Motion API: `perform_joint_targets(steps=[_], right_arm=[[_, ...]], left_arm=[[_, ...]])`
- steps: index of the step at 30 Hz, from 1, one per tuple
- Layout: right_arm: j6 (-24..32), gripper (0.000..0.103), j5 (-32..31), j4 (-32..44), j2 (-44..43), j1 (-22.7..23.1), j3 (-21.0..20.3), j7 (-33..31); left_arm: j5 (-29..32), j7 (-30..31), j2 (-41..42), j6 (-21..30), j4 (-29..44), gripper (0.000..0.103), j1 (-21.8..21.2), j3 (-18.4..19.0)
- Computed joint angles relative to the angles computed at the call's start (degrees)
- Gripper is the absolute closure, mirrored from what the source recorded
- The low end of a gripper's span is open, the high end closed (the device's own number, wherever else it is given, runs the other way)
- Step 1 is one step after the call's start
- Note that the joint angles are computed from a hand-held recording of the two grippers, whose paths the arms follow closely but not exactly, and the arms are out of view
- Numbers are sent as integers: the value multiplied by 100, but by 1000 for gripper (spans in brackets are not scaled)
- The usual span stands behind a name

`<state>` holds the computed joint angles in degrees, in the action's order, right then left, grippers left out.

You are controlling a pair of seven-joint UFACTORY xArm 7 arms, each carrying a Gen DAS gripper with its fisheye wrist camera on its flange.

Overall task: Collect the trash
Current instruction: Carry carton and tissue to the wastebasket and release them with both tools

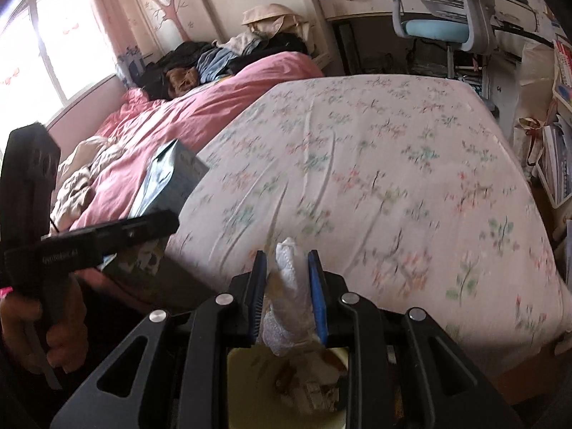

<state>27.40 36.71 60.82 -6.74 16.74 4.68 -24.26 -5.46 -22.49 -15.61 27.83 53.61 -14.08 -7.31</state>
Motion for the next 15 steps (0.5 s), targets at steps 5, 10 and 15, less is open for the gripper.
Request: perform_joint_targets(steps=[5,10,15], right_arm=[[207,77,-73,-354,-254,82,24,139],[281,77,-51,-574,-445,211,15,194],[565,70,55,-732,-593,269,-54,372]], left_arm=[[-101,-22,-384,240,-378,45,-108,-44],[-119,-51,-666,352,-642,45,-207,-100],[-220,-85,-727,505,-704,45,-282,-86]])
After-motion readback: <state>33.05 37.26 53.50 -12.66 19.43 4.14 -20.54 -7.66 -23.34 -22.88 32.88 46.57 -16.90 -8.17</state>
